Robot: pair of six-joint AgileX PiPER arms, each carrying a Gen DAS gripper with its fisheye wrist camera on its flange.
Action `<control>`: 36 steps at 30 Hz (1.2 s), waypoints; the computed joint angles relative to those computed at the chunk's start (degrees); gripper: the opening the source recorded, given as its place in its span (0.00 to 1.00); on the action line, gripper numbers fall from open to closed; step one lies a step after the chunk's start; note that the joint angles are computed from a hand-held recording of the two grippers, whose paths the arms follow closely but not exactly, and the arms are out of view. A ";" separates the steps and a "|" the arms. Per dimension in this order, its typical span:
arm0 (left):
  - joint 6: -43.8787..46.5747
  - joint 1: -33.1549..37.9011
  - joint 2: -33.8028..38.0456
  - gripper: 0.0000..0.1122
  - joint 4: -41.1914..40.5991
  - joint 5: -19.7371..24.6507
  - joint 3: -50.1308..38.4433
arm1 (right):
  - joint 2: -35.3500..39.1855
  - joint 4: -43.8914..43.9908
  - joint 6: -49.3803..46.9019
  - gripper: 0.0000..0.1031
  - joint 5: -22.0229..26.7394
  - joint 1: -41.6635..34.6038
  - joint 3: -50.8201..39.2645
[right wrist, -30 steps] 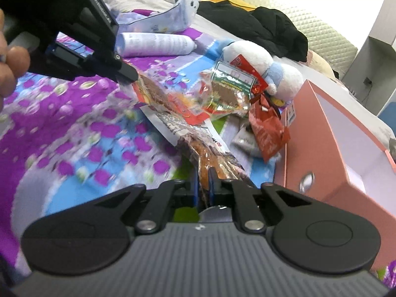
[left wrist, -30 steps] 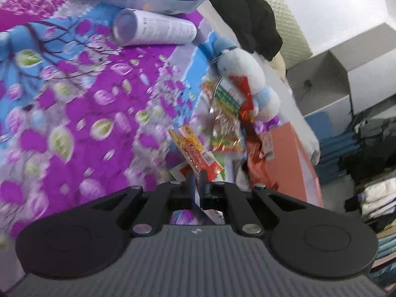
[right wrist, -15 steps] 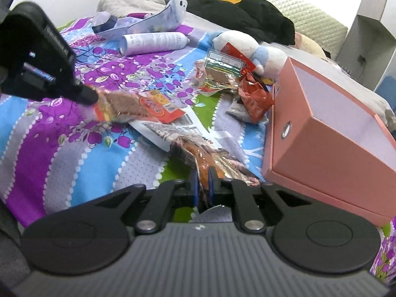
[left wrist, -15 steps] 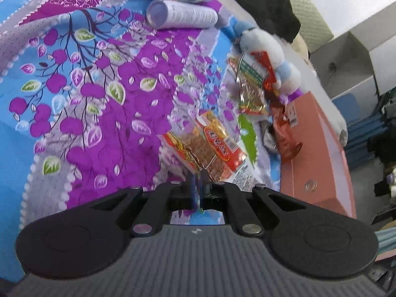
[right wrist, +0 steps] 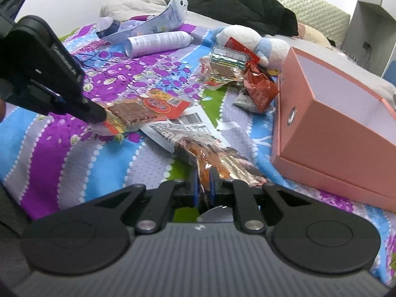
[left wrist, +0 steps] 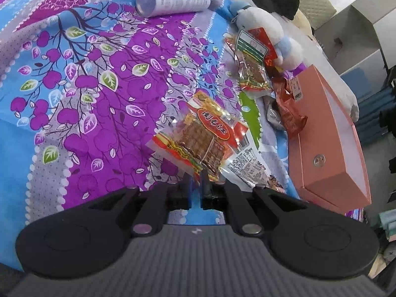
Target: Organize snacks
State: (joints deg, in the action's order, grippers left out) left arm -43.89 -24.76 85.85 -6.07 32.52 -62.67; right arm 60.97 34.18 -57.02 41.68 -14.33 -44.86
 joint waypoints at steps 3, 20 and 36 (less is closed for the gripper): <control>0.83 0.31 -0.27 0.04 0.39 2.22 -0.63 | 0.46 2.54 -1.70 0.14 1.88 -1.54 -0.23; 8.94 3.45 -0.70 0.80 6.79 11.36 -6.52 | 6.34 20.16 -14.76 0.81 7.85 -7.10 -1.07; 32.28 3.52 9.21 0.84 3.78 15.49 -18.44 | 12.90 18.42 -18.15 0.81 3.74 -4.42 -3.53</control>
State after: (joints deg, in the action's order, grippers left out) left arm -11.61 -21.24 95.06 -2.28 48.01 -81.12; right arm 73.87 52.60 -75.17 45.42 -18.75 -48.39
